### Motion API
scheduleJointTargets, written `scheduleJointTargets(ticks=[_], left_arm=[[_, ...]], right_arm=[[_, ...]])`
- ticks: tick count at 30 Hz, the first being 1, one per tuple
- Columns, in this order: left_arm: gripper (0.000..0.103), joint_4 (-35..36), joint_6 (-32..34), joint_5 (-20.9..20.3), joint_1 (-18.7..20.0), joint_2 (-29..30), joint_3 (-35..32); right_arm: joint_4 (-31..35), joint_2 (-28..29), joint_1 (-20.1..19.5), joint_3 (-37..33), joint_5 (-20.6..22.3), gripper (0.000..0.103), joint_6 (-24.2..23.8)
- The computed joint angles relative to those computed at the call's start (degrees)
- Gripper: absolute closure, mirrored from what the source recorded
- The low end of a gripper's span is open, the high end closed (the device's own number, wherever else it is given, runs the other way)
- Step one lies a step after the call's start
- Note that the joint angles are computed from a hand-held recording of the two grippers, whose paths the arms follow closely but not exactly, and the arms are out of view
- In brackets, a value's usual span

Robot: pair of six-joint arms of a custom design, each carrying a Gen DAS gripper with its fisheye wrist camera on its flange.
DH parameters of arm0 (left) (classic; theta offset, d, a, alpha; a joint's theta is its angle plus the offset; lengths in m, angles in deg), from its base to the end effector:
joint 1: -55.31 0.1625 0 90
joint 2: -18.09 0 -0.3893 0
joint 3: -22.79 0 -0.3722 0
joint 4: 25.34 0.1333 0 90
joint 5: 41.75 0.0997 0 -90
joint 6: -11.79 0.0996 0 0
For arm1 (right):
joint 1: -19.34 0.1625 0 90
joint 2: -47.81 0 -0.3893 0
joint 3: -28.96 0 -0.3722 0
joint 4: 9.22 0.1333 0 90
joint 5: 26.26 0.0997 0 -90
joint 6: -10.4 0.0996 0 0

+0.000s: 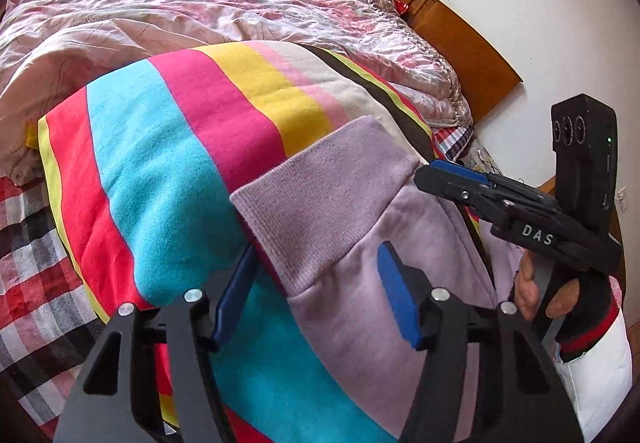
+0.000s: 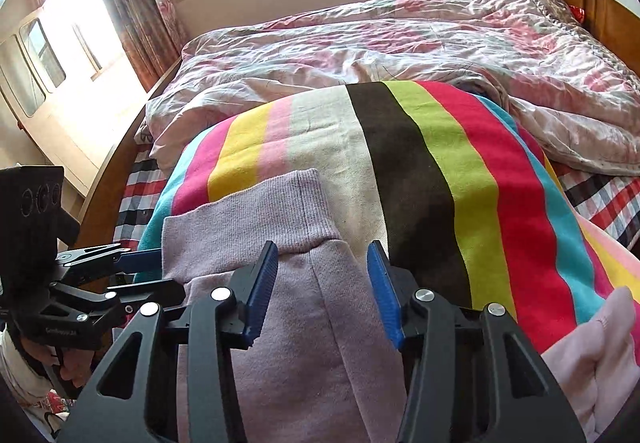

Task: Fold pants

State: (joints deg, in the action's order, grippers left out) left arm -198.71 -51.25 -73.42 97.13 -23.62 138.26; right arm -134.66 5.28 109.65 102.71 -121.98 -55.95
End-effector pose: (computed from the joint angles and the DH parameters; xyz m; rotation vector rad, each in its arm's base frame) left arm -0.2285 -0.4971 0.0293 -0.4245 2.3794 -1.2265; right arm 0.1272 -0.7112 0.1412 1.6535 -2.5245 0.0111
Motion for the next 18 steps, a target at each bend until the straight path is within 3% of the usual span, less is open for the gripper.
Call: scheduleJointTargets(ticks=[3,5,6,7,8,9,12,15,18], left_arm=[[0.038,-1.59,-0.23,0.73,0.94,0.92,-0.58],[0.04,-3.72,0.35,1.26,1.11,1.56,-0.72],[0.049,-3.66,0.24,1.76,1.08,1.66,-0.86],[0.066,-4.27,0.74,2.36,1.13,1.77,-0.98],[0.093,-3.05,0.06,2.83,1.14,1.39,-0.88],[0.098,-4.23,0.3,2.84,0.9,0.97,-0.18],[0.098,-7.58,2.47,6.37,-1.21,0.38,1.48],[0.098,-2.62,0.38,7.37,-1.29,-0.82,1.22],[0.097,3.41,-4.59,6.3,-0.04,-1.47,0.85]], right_arm=[[1.53,1.86,-0.31,-2.2,0.04,0.056,0.1],[3.59,1.75,-0.61,-2.72,0.86,0.067,-0.22],[3.4,1.28,-0.66,-1.97,1.36,0.079,-0.74],[0.81,0.19,-0.57,0.1,1.28,0.087,-2.02],[-1.53,-0.76,-0.45,1.82,1.32,0.089,-3.29],[-3.37,-1.72,-0.48,3.17,2.34,0.09,-3.85],[-6.36,-4.02,0.19,5.87,4.63,0.091,-4.02],[-10.55,-2.92,1.4,7.27,1.43,0.091,-4.73],[-11.73,-0.01,1.06,6.21,-1.77,0.09,-1.68]])
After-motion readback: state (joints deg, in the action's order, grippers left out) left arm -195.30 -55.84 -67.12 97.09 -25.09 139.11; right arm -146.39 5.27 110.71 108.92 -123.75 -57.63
